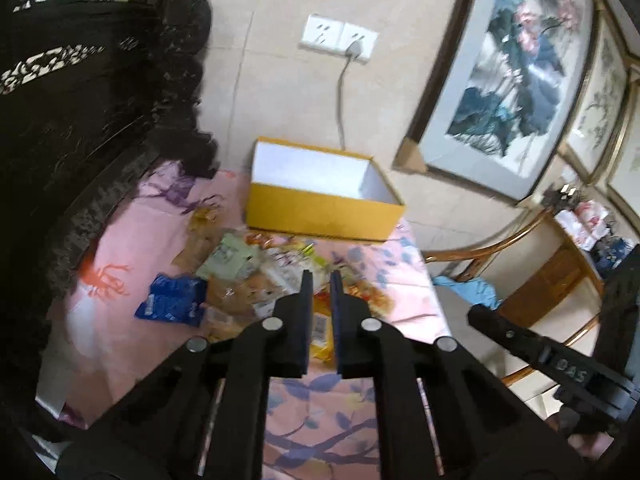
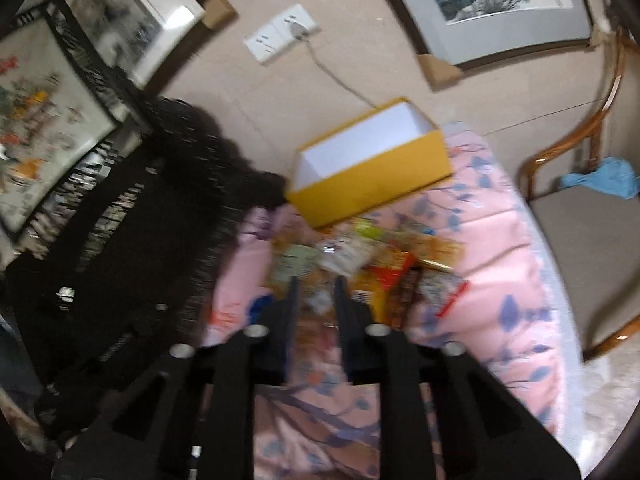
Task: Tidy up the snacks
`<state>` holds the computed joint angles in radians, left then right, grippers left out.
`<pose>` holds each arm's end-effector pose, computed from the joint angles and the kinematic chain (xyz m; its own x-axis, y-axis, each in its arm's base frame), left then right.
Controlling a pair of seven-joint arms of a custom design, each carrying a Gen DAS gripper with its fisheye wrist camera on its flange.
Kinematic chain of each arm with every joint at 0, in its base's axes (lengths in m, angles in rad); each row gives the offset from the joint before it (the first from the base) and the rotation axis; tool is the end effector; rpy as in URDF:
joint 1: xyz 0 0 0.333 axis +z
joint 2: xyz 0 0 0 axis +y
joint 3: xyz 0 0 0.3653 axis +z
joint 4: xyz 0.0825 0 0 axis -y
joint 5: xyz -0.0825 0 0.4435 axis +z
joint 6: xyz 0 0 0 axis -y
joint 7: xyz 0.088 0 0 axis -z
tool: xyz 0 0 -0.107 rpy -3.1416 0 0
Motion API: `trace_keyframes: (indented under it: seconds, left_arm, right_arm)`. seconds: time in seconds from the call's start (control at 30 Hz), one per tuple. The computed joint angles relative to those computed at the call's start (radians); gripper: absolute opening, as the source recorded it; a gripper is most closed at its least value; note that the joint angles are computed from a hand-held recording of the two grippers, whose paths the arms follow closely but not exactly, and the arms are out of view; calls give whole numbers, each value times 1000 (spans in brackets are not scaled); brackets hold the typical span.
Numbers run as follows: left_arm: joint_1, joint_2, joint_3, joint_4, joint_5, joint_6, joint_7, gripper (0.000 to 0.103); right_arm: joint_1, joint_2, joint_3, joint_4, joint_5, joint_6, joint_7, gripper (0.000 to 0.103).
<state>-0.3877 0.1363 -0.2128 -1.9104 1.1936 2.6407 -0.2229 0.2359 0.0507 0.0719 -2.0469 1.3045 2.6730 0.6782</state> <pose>0.5578 -0.4036 0.5026 0.1423 -0.9521 0.2706 -0.5529 -0.3032 -0.7762 0.6252 0.1676 0.4808 0.3398 -0.7665 -0.5450 -0.7661 0.1106 -0.6331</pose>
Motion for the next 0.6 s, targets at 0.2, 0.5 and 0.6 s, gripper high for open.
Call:
trace_keyframes:
  seconds: [0.2, 0.5, 0.6]
  left_arm:
    - [-13, 26, -2, 33, 18, 27, 90, 0]
    - [-46, 0, 0, 28, 132, -48, 14, 101]
    - [-43, -17, -9, 14, 198, -64, -53, 101]
  right_arm:
    - [-8, -19, -7, -5, 131, -58, -123, 0]
    - [31, -43, 5, -20, 33, 60, -150, 19]
    - [40, -30, 5, -26, -85, 154, -8, 67]
